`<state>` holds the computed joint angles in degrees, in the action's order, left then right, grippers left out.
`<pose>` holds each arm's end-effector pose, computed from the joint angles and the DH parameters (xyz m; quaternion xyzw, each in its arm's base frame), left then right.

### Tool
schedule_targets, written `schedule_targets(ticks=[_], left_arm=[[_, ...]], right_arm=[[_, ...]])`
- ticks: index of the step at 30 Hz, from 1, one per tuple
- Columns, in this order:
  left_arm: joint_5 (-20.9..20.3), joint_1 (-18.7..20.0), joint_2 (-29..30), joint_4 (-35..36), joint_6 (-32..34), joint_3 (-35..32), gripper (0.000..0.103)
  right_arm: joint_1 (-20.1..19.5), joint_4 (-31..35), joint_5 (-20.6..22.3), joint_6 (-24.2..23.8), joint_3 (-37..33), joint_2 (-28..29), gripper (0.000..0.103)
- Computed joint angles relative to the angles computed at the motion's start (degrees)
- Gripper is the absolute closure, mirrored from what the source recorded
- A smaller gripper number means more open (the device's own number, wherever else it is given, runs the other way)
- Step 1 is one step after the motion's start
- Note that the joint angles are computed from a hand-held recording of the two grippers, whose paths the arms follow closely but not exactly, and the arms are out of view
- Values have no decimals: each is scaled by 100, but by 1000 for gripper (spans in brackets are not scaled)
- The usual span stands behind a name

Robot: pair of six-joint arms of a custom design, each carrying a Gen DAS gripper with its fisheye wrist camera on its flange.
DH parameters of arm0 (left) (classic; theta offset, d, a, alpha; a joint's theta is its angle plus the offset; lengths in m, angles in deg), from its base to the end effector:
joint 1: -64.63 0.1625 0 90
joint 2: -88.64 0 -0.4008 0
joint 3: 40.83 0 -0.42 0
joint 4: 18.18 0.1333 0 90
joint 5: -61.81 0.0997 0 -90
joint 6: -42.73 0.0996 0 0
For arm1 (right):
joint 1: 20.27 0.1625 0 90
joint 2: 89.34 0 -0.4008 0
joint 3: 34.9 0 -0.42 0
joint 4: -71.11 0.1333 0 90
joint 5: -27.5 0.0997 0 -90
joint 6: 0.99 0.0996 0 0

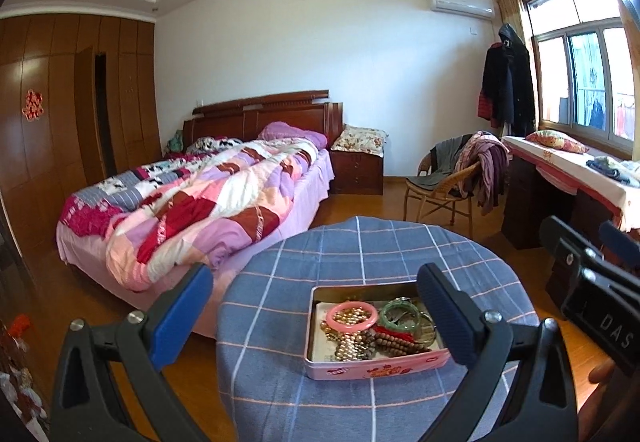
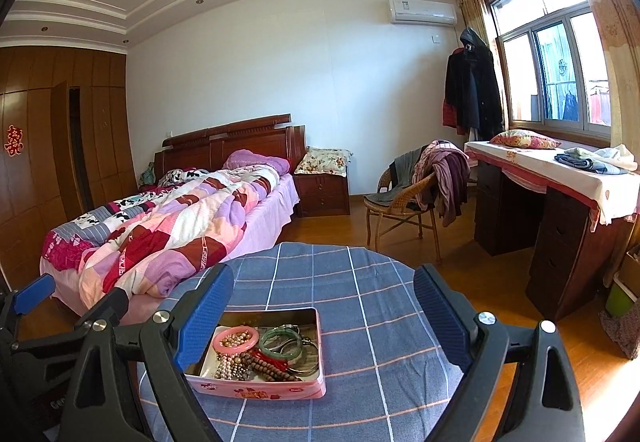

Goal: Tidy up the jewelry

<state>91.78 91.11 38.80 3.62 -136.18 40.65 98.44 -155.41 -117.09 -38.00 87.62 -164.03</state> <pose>-0.4084 -0.4487 0.1491 0.3068 0.7788 -0.4784 0.2655 0.2608 -0.3677 0.3361 0.0756 -0.7078 0.5958 0.3720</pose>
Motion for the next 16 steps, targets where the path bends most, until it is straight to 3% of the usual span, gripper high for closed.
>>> schedule_targets(ticks=[10,16], left_arm=[[65,129,289,148,24,-280,0],[110,290,619,459,-96,-687,0]], right_arm=[[-287,299,56,282,15,-51,11],[-574,234,41,95,-186,61,11]])
